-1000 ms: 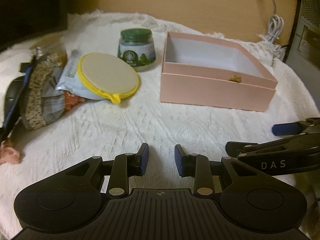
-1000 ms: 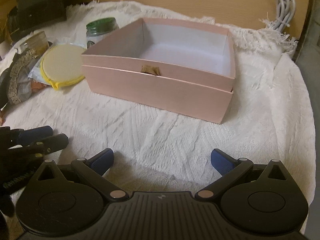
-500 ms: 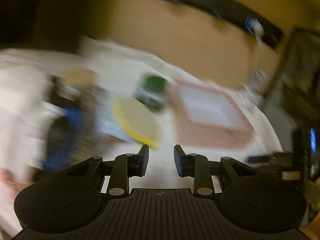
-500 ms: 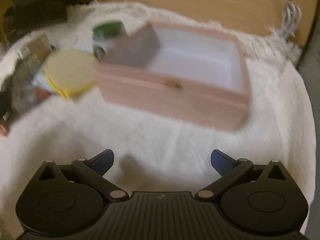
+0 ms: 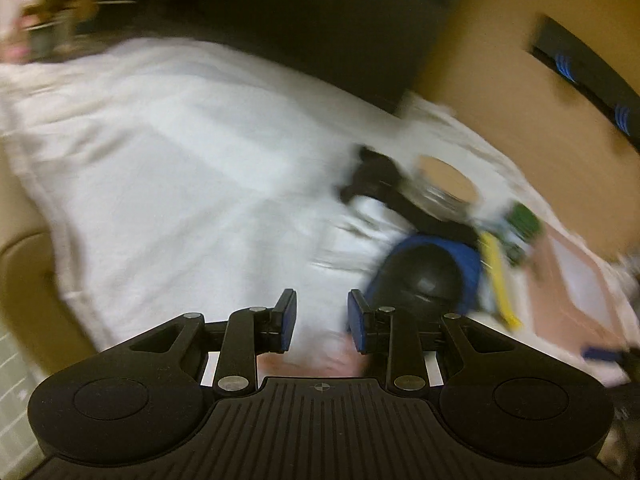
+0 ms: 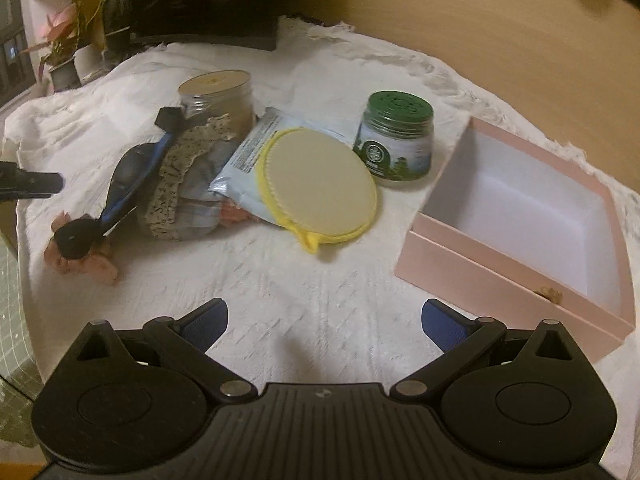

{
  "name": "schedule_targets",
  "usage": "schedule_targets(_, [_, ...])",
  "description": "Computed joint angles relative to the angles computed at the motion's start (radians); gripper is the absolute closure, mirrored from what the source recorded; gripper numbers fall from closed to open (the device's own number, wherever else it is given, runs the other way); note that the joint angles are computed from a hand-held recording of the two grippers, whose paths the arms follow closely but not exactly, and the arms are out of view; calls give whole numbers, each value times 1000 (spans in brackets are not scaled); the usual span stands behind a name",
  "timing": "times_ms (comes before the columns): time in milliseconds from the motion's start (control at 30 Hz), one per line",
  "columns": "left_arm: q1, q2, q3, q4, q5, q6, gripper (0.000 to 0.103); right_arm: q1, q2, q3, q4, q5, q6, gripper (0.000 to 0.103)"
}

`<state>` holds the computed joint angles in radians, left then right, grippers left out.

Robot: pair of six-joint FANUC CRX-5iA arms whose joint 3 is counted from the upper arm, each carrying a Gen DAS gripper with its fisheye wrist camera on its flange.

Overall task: Organize soft objects
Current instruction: 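Grasp the pink scrunchie with the left tool while the right tool approaches the black-blue padded item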

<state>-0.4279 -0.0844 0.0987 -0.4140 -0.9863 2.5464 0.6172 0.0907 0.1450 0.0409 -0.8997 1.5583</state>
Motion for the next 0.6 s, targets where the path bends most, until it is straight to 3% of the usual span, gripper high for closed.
schedule_targets(100, [29, 7, -25, 115, 87, -174, 71, 8, -2, -6, 13, -6, -7, 0])
schedule_targets(200, [-5, 42, 23, 82, 15, -249, 70, 11, -4, -15, 18, -9, -23, 0])
schedule_targets(333, [0, 26, 6, 45, -68, -250, 71, 10, -17, -32, 15, -14, -26, 0])
schedule_targets(467, [63, 20, -47, 153, -53, -348, 71, 15, -30, -52, 21, 2, -25, 0])
schedule_targets(600, [34, 60, -9, 121, -80, -362, 71, 25, -36, -39, -6, 37, 10, 0])
